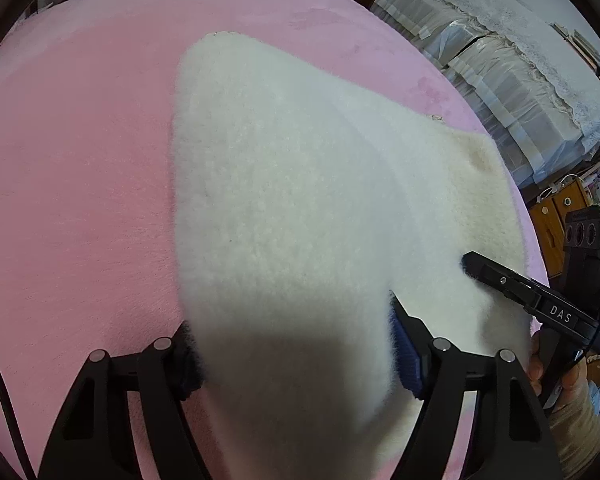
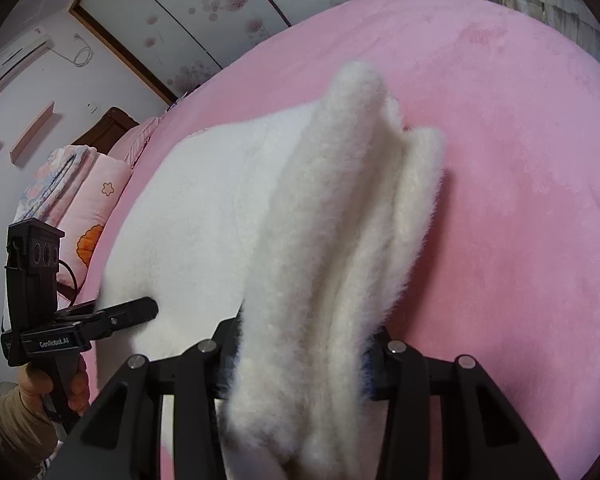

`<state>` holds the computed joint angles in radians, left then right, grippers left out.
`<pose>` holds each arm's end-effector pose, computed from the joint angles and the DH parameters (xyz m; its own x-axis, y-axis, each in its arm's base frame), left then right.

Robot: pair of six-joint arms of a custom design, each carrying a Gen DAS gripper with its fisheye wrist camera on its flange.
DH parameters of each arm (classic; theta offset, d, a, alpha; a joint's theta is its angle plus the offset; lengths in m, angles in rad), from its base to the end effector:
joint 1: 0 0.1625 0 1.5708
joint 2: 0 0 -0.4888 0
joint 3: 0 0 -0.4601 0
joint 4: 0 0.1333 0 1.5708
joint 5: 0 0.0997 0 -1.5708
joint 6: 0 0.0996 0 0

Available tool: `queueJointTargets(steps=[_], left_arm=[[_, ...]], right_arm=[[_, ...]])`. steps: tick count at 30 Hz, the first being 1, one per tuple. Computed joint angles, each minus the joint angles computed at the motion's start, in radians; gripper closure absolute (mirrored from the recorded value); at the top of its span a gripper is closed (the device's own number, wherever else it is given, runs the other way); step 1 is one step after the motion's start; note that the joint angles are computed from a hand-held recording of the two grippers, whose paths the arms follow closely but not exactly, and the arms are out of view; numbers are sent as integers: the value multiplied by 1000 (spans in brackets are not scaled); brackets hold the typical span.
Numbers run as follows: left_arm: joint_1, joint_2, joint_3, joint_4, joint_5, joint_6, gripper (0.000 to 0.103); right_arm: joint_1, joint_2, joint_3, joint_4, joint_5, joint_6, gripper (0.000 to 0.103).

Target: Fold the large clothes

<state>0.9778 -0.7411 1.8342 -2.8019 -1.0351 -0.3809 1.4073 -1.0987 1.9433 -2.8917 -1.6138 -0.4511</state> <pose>-0.2288 -0.6690 0.0128 -0.9042 0.0867 -0.4182 0.2342 0.9195 -0.3157 0.0195 -0.6742 0.2111 -0.9473 -0.2184 0.2343 -0.2982 0.8685 -0.3960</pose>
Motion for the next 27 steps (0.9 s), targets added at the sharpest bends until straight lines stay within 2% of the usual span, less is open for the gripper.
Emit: queueJointTargets(steps=[6,15,18,22,27], left_arm=[[-36,-88,73,35,1,-23,31],[-70,-314,247,140,7,-126,31],[-55,-406,293,181,23,-153,31],[-17,-518,329,215,70,-149,31],[65,-569,263,214,126,-25,31]], right_arm=[[34,-62,82,-27,-3,-3,62],[142,-101,201,-34,-26,42,63],[194,-68,202,-33,-21,64,63],[272,20,147,-26,-12,92,63],[345,165,2,-14,18,118,63]])
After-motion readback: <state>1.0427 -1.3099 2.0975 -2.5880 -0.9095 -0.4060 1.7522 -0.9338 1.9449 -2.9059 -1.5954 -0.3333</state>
